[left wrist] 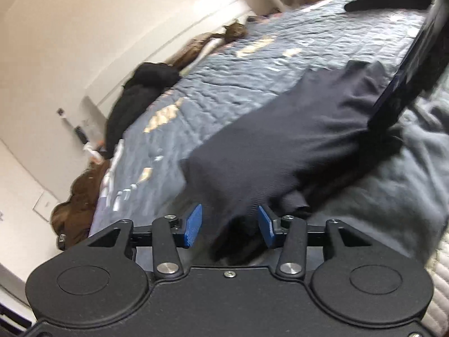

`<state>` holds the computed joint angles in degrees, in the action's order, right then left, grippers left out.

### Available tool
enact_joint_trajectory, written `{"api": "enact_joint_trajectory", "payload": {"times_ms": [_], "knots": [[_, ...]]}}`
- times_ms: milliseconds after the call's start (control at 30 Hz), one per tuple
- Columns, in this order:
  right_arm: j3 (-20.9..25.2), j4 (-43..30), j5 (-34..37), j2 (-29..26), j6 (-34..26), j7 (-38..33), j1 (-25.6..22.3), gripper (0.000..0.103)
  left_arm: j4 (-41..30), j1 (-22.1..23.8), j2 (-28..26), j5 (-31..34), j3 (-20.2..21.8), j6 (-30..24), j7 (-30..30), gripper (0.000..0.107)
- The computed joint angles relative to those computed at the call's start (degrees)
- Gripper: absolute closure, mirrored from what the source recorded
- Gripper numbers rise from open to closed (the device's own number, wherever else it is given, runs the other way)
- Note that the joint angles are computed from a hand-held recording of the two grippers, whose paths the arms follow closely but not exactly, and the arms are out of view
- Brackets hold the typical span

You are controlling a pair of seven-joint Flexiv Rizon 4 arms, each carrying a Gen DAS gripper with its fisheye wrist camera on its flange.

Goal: Fold clothes
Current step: 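Lower the folded shirt onto the bedspread and open both grippers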

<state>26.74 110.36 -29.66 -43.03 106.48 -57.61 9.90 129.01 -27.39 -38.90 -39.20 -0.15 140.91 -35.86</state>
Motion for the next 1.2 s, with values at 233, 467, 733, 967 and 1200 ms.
{"api": "enact_joint_trajectory", "payload": {"times_ms": [233,467,733,967,1200], "knots": [[3.78,2.27,6.71,-1.14,6.19,15.63,-5.84,0.054,-0.94,-1.98,-2.32,-0.17,0.2,2.61,7.72,0.041],[-0.17,3.21,9.06,-2.37,9.55,25.64,-2.93,0.052,-1.64,-3.33,-4.2,-2.32,0.64,4.42,13.31,0.04],[-0.5,2.82,4.23,-5.61,14.04,34.47,-4.25,0.052,-2.39,-3.9,-6.92,-3.06,-0.61,5.88,22.68,0.033],[-7.22,4.11,1.34,-2.67,15.61,34.54,-0.11,0.047,-2.9,-2.98,-6.73,-3.5,-2.05,9.06,19.84,0.032],[-19.05,5.76,8.16,3.98,9.68,22.47,11.8,0.046,0.63,-0.89,3.77,-7.48,-7.2,2.82,-0.12,0.021]]}}
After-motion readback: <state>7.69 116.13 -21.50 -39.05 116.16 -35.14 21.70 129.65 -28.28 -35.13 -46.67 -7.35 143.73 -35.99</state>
